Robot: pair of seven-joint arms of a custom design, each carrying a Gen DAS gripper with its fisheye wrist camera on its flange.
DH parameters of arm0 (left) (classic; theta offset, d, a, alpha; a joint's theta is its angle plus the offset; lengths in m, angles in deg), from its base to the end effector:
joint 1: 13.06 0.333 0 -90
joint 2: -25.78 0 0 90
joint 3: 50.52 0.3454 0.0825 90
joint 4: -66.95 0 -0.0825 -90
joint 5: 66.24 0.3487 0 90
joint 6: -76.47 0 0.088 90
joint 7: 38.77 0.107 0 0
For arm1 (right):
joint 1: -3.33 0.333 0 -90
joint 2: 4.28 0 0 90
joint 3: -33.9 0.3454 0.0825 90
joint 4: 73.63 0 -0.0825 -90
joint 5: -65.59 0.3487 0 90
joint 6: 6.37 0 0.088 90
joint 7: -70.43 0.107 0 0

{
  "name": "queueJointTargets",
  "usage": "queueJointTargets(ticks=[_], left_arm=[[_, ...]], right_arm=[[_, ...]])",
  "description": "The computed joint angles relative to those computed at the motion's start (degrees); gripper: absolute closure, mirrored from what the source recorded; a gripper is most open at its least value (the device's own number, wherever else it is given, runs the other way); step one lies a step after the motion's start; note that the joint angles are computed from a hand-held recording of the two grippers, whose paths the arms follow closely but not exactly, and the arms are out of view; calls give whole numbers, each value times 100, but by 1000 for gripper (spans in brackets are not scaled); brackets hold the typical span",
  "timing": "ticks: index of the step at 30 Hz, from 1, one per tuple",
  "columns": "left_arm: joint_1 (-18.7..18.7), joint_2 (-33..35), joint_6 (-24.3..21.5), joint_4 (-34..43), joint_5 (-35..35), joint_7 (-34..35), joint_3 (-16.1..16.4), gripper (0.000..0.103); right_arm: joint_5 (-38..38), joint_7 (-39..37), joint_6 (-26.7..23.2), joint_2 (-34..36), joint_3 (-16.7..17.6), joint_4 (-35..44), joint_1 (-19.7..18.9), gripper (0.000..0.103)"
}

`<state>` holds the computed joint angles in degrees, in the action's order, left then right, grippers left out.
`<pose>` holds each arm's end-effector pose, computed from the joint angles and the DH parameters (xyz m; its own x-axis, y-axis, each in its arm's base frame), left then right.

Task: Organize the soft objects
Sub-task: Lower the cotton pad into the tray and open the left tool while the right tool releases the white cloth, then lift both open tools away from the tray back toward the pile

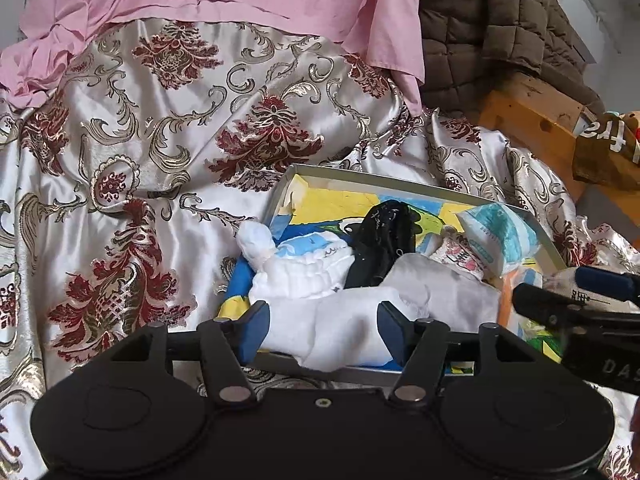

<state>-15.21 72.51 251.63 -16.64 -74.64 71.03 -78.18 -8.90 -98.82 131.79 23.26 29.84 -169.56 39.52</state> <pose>0.7179 -0.2604 0.3722 -0.4924 -0.8472 0.1995 -0.6255 0.1851 -0.7580 0.5779 0.3654 0.4008 -0.2831 -0.9566 0.0689 -0.5334 0.0974 -0.8403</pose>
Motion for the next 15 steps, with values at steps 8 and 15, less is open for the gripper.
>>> queueJointTargets(ticks=[8,15], left_arm=[[634,-391,638,-927,-66,34,-721,32],[1733,-844,1175,-2173,372,-171,-1735,25]], right_arm=[[-495,628,-273,-520,162,-607,131,10],[-902,1258,-482,-1070,596,-1252,107,2]])
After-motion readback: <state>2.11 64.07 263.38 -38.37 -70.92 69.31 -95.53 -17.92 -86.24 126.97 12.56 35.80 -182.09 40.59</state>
